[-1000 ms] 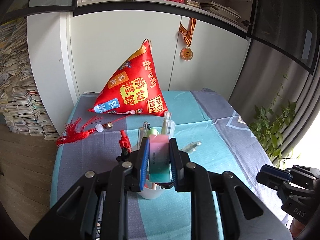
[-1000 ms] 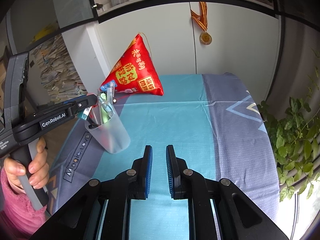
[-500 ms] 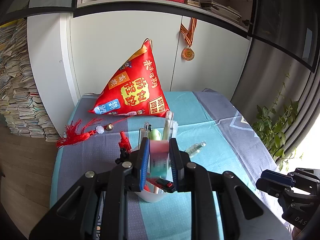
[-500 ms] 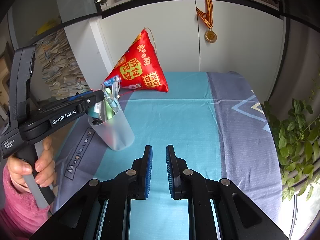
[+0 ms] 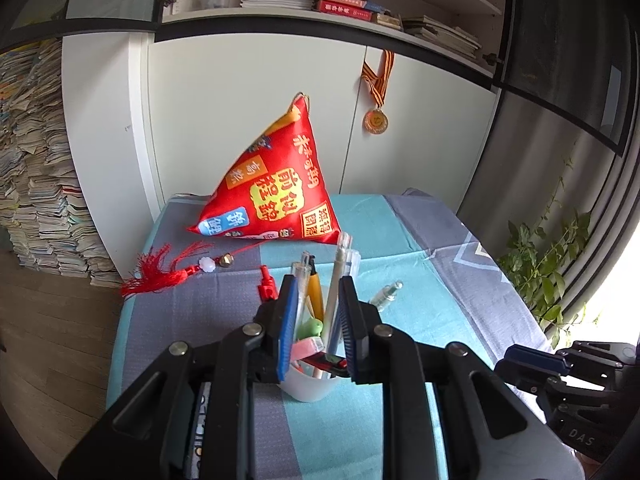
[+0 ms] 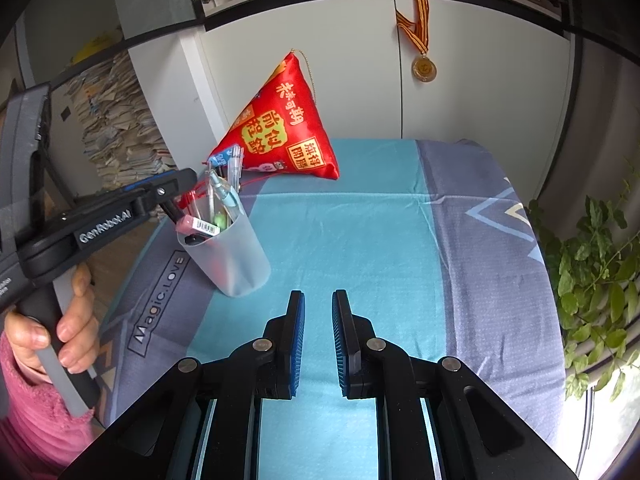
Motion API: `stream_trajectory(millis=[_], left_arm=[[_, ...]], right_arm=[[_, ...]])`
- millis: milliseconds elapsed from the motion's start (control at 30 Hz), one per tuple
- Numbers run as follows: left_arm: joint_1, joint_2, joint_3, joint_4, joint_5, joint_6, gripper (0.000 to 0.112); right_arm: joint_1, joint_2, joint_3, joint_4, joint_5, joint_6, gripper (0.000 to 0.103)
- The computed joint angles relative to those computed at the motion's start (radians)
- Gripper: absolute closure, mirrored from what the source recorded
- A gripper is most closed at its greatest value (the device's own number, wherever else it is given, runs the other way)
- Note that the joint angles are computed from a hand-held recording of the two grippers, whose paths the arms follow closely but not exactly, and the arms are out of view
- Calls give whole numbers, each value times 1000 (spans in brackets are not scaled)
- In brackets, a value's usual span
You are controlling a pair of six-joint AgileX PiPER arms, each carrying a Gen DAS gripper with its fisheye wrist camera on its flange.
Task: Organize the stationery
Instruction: 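Lower the pink-blue eraser into the frosted cup with the left gripper, then open the left gripper and withdraw it from the cup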
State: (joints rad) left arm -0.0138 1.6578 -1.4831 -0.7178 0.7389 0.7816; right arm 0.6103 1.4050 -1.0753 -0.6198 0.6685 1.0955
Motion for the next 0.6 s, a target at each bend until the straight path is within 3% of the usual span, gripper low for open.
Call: stream_trajectory(millis=[133, 200, 233, 267, 600], left_arm=[[27, -17, -3, -25, 38, 9, 89], [29, -45, 21, -25, 28, 11, 76], [24, -70, 49, -19, -7, 13, 64], [21, -96, 79, -26, -42, 29, 60], [59, -204, 167, -99, -20, 117, 52]], right_arm=[[1, 3, -1, 6, -2, 2, 89], [1, 4, 0, 10, -3, 0, 89], [2, 3, 0, 12, -3, -1, 89], [3, 2, 1, 11, -3, 0, 89], [38, -19, 13, -21, 18, 49, 89]])
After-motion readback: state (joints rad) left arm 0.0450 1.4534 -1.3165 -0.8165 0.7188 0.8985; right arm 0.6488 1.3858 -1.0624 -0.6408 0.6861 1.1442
